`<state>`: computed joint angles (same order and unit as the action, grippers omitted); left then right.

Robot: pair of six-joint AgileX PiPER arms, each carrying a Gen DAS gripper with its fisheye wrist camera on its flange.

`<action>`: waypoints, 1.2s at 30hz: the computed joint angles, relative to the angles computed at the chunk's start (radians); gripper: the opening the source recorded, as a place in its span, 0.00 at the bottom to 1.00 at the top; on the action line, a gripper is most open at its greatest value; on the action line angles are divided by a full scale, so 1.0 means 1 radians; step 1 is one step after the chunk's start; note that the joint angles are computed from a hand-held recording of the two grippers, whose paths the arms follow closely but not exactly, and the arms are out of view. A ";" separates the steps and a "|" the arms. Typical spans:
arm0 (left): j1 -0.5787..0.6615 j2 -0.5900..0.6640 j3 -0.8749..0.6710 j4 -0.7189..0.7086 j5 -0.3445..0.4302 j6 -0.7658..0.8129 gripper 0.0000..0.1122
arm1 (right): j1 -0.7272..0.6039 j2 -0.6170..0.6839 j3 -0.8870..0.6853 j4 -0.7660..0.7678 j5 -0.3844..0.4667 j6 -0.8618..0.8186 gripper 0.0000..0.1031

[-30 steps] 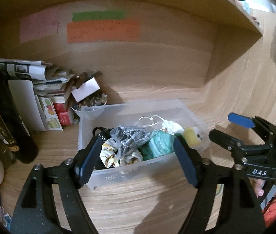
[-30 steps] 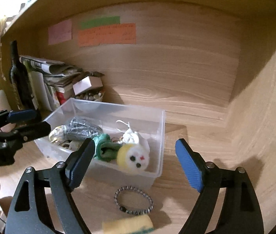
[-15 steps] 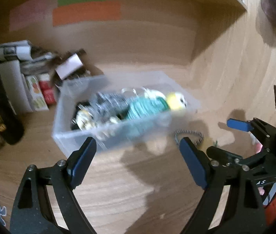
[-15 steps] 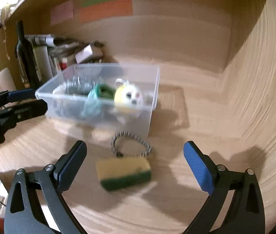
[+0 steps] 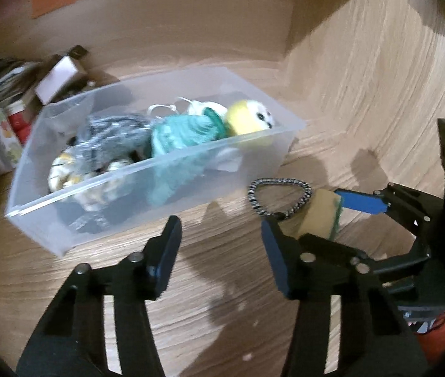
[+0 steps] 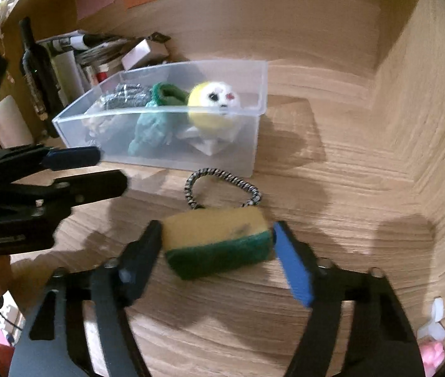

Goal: Organize soft objects
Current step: 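Grasp the hair tie with the left tool while the right grasps the sponge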

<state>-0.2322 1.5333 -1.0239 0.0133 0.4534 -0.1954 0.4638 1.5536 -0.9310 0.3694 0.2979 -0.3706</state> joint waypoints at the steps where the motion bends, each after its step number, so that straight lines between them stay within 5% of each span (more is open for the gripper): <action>1: -0.002 0.020 -0.019 -0.019 0.008 0.020 0.40 | -0.002 -0.009 0.011 -0.001 -0.010 -0.003 0.62; 12: -0.032 0.192 -0.193 -0.092 0.070 0.058 0.33 | -0.088 -0.123 0.117 0.214 -0.089 -0.216 0.59; 21: -0.081 0.304 -0.305 0.057 0.124 -0.087 0.16 | -0.147 -0.160 0.139 0.447 -0.087 -0.468 0.59; 24: -0.078 0.299 -0.288 0.046 0.103 -0.084 0.07 | -0.145 -0.167 0.144 0.456 -0.095 -0.478 0.59; 36: -0.066 0.070 -0.091 0.134 0.005 -0.170 0.06 | -0.133 -0.168 0.118 0.483 -0.117 -0.488 0.59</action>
